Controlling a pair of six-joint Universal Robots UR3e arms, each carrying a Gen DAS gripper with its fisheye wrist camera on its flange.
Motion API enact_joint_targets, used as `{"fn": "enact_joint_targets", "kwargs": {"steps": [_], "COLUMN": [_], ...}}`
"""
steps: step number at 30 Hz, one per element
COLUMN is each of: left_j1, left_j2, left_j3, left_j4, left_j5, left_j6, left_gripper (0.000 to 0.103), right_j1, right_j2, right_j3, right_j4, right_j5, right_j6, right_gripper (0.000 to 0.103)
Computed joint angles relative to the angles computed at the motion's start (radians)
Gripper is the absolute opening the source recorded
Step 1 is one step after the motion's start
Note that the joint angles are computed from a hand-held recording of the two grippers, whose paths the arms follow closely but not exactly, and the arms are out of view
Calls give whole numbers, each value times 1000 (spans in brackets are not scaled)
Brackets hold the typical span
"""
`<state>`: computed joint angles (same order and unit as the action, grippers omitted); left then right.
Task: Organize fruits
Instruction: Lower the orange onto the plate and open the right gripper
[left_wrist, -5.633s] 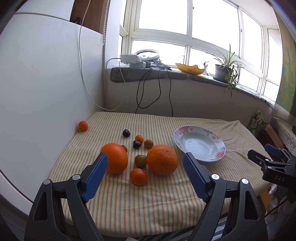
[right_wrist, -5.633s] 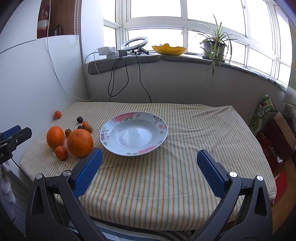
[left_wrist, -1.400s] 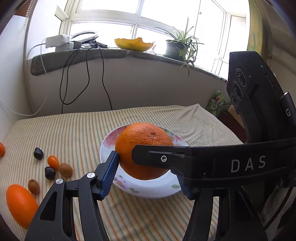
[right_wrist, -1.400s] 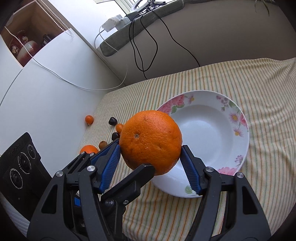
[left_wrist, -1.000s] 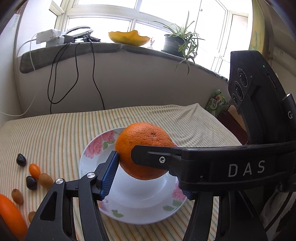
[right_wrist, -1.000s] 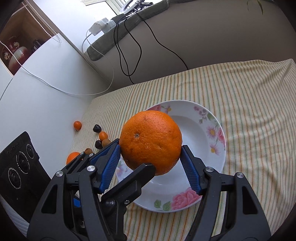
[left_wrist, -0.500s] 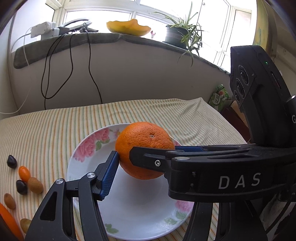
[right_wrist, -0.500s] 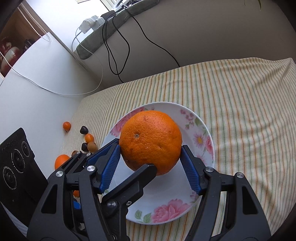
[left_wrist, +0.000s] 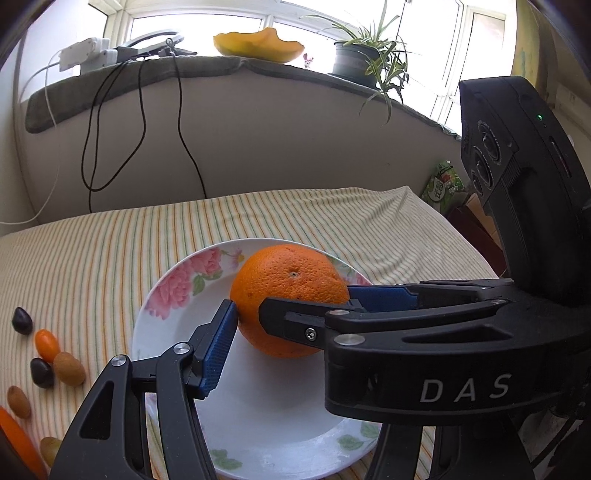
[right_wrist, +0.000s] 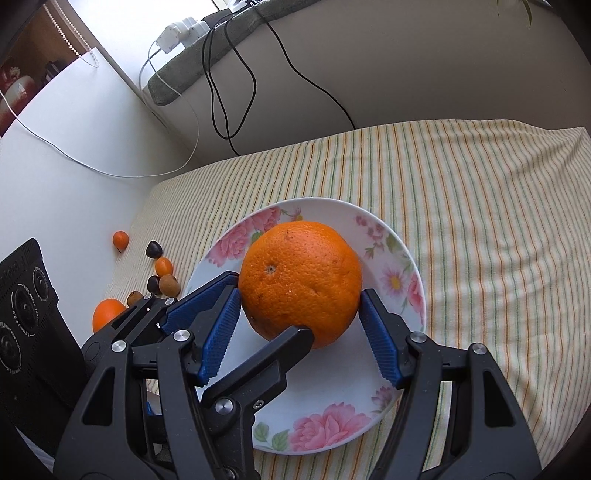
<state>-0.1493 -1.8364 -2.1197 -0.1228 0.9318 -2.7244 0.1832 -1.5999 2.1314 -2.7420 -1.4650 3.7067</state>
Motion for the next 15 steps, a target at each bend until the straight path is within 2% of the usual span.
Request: {"fn": "enact_joint_targets", "kwargs": {"steps": [2,6,8,15], "left_j1": [5,15,21,43], "left_j2": [3,13,22,74], "left_j3": [1,-11,-25,-70], "left_j4": [-7,-2,8,14], "left_j5": [0,14,22,22], "left_j6": [0,2,6,18], "left_gripper": [60,61,64,66], "right_j1": [12,47,49,57], "right_j2": [-8,-11,-21,-67], "right_j3": [-8,-46,-40,3], "right_j4": [2,47,54,44], "right_j5": [-21,-87,-92,-113], "right_j6": [-5,-15,-14,6], "right_gripper": [70,81,81,81]}}
